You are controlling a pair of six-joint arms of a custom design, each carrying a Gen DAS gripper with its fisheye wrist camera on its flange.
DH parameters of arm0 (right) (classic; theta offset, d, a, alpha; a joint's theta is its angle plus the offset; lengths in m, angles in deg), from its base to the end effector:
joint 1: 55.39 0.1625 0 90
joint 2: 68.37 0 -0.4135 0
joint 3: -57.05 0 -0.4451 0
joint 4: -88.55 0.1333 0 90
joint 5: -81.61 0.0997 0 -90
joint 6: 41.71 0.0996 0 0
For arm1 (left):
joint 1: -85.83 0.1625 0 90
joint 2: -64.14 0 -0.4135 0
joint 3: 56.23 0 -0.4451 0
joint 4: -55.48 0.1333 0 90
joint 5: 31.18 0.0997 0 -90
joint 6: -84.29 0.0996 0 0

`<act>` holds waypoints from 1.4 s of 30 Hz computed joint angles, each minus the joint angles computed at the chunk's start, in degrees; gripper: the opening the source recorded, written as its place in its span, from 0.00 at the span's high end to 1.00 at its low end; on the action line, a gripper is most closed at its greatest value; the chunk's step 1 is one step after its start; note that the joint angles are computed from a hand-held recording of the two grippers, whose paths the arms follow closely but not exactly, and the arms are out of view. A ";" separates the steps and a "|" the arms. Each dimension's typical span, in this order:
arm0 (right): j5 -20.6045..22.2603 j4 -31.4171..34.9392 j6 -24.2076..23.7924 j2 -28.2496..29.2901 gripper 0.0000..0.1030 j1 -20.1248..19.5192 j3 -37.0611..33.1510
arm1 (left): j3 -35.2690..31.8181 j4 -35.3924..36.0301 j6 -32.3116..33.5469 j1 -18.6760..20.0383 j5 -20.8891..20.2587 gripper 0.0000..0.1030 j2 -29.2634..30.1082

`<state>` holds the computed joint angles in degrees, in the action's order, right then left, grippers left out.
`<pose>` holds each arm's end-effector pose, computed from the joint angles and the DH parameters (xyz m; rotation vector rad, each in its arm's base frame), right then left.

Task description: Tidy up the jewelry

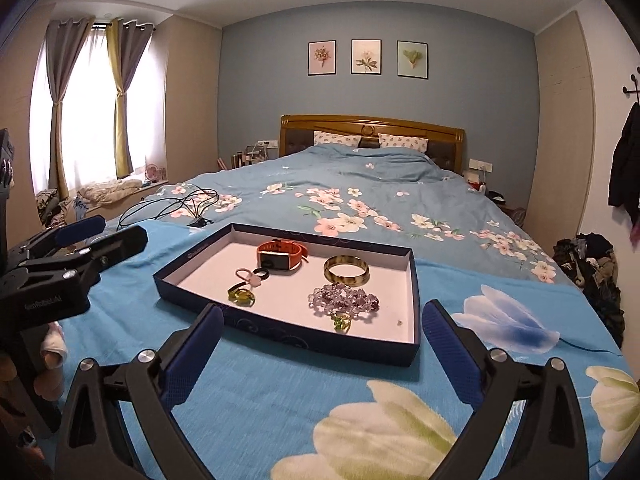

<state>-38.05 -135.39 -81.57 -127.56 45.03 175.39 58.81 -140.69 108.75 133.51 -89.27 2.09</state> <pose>0.1820 -0.5255 0.2090 0.4816 -1.9759 1.3396 -0.2592 -0.5608 0.2015 1.0491 2.2247 -1.3120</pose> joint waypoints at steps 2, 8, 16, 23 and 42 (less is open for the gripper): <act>-0.12 0.12 0.27 -0.14 0.07 0.20 0.34 | 1.01 -0.97 0.48 -0.50 0.68 0.06 -0.64; -0.31 0.01 1.11 -0.42 0.07 0.65 1.29 | 3.24 -2.46 1.33 -1.80 2.03 0.06 -1.86; -0.26 -0.76 1.62 -0.57 0.07 0.76 2.27 | 4.94 -5.03 2.31 -3.17 3.86 0.06 -2.38; -0.12 -1.94 2.01 -0.51 0.07 0.75 2.32 | 5.49 -7.38 2.96 -3.79 4.28 0.06 -2.15; -0.05 -2.97 2.55 -0.46 0.07 0.44 2.39 | 5.41 -9.86 2.96 -3.91 4.51 0.06 -1.17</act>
